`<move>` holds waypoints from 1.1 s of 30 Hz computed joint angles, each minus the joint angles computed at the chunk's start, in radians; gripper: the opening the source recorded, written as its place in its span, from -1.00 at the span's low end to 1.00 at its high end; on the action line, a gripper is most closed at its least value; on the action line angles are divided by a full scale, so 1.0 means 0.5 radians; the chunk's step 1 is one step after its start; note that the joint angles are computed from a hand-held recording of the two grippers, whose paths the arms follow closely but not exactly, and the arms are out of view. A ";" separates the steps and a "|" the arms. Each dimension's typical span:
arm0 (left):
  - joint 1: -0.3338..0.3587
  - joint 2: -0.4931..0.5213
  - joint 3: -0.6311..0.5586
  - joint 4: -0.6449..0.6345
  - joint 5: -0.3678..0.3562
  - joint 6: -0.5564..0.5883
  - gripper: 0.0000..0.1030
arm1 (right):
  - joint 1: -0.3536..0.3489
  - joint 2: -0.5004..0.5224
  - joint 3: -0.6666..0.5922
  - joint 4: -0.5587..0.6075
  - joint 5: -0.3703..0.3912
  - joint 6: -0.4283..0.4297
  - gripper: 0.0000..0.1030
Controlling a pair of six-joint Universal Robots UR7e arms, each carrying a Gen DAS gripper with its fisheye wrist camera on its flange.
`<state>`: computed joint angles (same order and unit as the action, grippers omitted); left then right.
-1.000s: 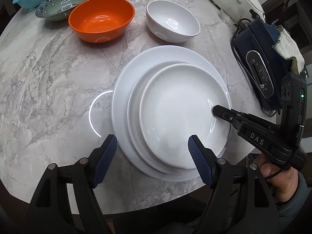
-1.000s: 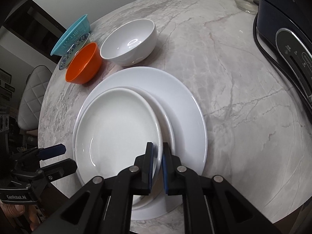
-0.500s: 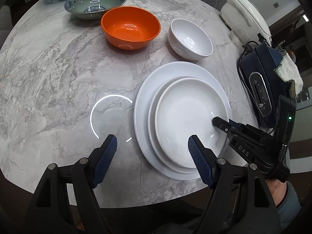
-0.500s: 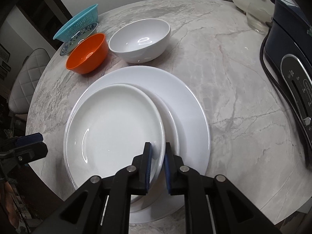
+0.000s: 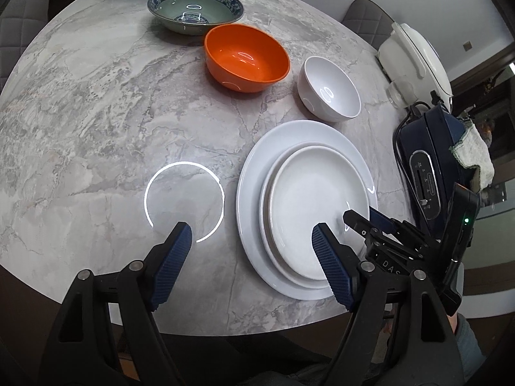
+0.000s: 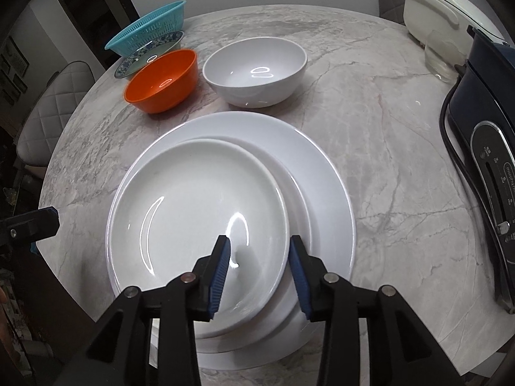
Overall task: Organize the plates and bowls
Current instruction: 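Open both grippers and lift them off the plate stack, then move both tools to the blue-and-white patterned bowl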
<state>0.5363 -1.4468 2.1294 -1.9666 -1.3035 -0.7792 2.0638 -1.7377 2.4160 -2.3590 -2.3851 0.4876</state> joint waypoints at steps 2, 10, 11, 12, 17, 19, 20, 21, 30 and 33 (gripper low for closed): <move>-0.002 -0.036 0.023 -0.035 0.009 -0.042 0.69 | 0.003 -0.005 0.001 -0.004 0.015 -0.007 -0.12; -0.005 -0.160 0.066 -0.079 0.052 -0.098 0.90 | 0.024 0.015 -0.007 -0.024 0.038 -0.008 0.21; 0.006 -0.169 0.065 -0.082 0.055 -0.092 0.96 | 0.021 0.014 -0.009 -0.023 0.042 -0.009 0.25; 0.017 -0.175 0.065 -0.089 0.063 -0.084 0.98 | 0.023 0.022 -0.015 -0.017 0.042 0.005 0.27; 0.087 -0.190 0.067 -0.197 0.074 0.017 0.99 | 0.027 0.062 -0.057 0.027 0.016 0.070 0.37; 0.113 -0.188 0.063 -0.263 0.074 0.063 0.99 | 0.034 0.075 -0.082 0.078 0.002 0.122 0.37; 0.119 -0.187 0.064 -0.298 0.081 0.081 0.99 | 0.038 0.082 -0.096 0.104 -0.004 0.147 0.39; 0.132 -0.182 0.057 -0.321 0.078 0.110 0.99 | 0.046 0.091 -0.109 0.128 -0.017 0.174 0.41; 0.282 -0.121 -0.056 -0.444 0.036 0.301 0.99 | 0.145 0.129 -0.240 0.267 -0.124 0.338 0.44; 0.350 -0.090 -0.125 -0.433 0.025 0.357 0.99 | 0.170 0.107 -0.282 0.276 -0.113 0.356 0.44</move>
<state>0.7113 -1.4917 2.0667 -2.1829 -1.2908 -0.6005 2.1491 -1.6840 2.2750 -2.2211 -2.4415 0.6657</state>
